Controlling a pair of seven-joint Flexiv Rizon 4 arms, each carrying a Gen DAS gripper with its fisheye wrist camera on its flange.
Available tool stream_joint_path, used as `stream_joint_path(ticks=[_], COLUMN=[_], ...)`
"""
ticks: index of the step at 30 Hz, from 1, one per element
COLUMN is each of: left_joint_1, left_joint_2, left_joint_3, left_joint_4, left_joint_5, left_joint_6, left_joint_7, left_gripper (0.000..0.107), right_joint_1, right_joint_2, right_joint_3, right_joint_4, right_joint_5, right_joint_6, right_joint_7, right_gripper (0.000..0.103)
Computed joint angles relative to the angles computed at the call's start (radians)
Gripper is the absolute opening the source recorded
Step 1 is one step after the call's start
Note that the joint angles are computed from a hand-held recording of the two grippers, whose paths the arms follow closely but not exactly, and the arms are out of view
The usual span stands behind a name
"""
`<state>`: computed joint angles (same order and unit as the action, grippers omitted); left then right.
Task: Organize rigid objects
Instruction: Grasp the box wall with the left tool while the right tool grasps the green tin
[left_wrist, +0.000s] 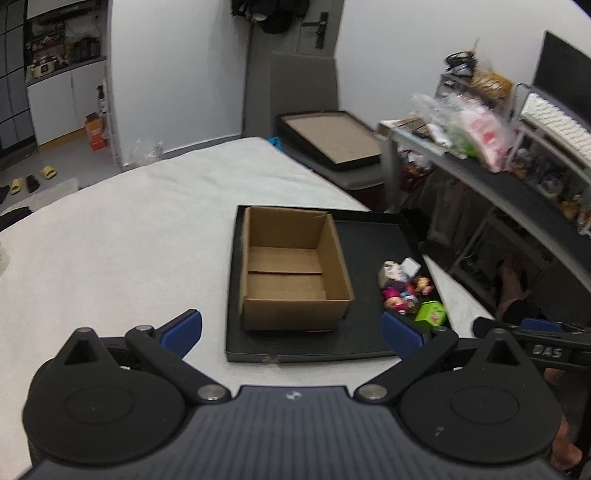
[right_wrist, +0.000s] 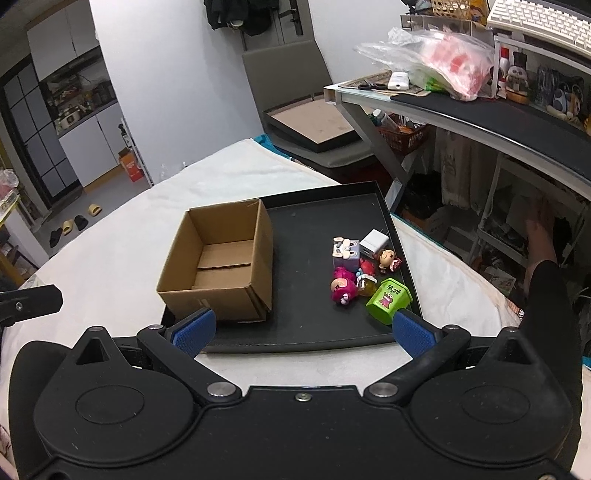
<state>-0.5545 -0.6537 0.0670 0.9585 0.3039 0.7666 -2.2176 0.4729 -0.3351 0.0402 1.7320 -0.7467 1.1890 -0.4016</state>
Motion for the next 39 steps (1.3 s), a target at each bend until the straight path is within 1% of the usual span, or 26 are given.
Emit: stream_joint_path(ticks=[2, 6, 11, 15, 18, 22, 24, 27, 30, 32, 35, 39], left_joint_1=[0.003, 0.018, 0.034, 0.046, 0.057, 0.068, 0.070, 0.078, 0.083, 0.087, 0.096, 0.106], left_joint_2=[-0.020, -0.045, -0.085, -0.112, -0.133, -0.160, -0.177, -0.200, -0.224, -0.243, -0.274, -0.323], left_joint_3=[0.004, -0.001, -0.009, -0.009, -0.009, -0.006, -0.003, -0.006, -0.008, -0.007, -0.009, -0.009], left_joint_4=[-0.032, -0.057, -0.101, -0.122, -0.137, -0.163, -0.184, -0.208, -0.235, -0.256, -0.291, -0.360], left_joint_5=[-0.002, -0.015, -0.046, -0.075, -0.093, -0.110, -0.112, -0.123, -0.136, -0.143, -0.160, -0.180], left_joint_6=[-0.030, -0.033, -0.052, -0.062, -0.073, -0.084, -0.091, -0.095, -0.107, -0.112, -0.129, -0.163], left_joint_7=[-0.001, 0.018, 0.051, 0.053, 0.056, 0.056, 0.063, 0.075, 0.089, 0.094, 0.095, 0.102], left_gripper=[0.103, 0.103, 0.102, 0.102, 0.101, 0.100, 0.100, 0.100, 0.100, 0.099, 0.096, 0.088], right_joint_1=[-0.004, -0.005, 0.009, 0.011, 0.022, 0.019, 0.025, 0.026, 0.049, 0.051, 0.046, 0.037], right_joint_2=[-0.012, -0.030, -0.050, -0.072, -0.089, -0.114, -0.124, -0.144, -0.158, -0.171, -0.191, -0.218], right_joint_3=[-0.002, -0.016, -0.058, -0.083, -0.118, -0.134, -0.152, -0.173, -0.218, -0.230, -0.227, -0.214], right_joint_4=[-0.008, -0.016, -0.025, -0.030, -0.031, -0.038, -0.040, -0.045, -0.049, -0.052, -0.061, -0.076], right_joint_5=[0.009, 0.020, -0.023, -0.046, -0.085, -0.098, -0.111, -0.112, -0.144, -0.150, -0.130, -0.085], right_joint_6=[0.011, 0.045, 0.065, 0.093, 0.113, 0.141, 0.153, 0.202, 0.206, 0.220, 0.217, 0.200], right_joint_7=[0.005, 0.026, 0.087, 0.134, 0.191, 0.230, 0.258, 0.296, 0.337, 0.364, 0.372, 0.352], right_gripper=[0.103, 0.103, 0.103, 0.103, 0.103, 0.103, 0.101, 0.096, 0.095, 0.091, 0.085, 0.079])
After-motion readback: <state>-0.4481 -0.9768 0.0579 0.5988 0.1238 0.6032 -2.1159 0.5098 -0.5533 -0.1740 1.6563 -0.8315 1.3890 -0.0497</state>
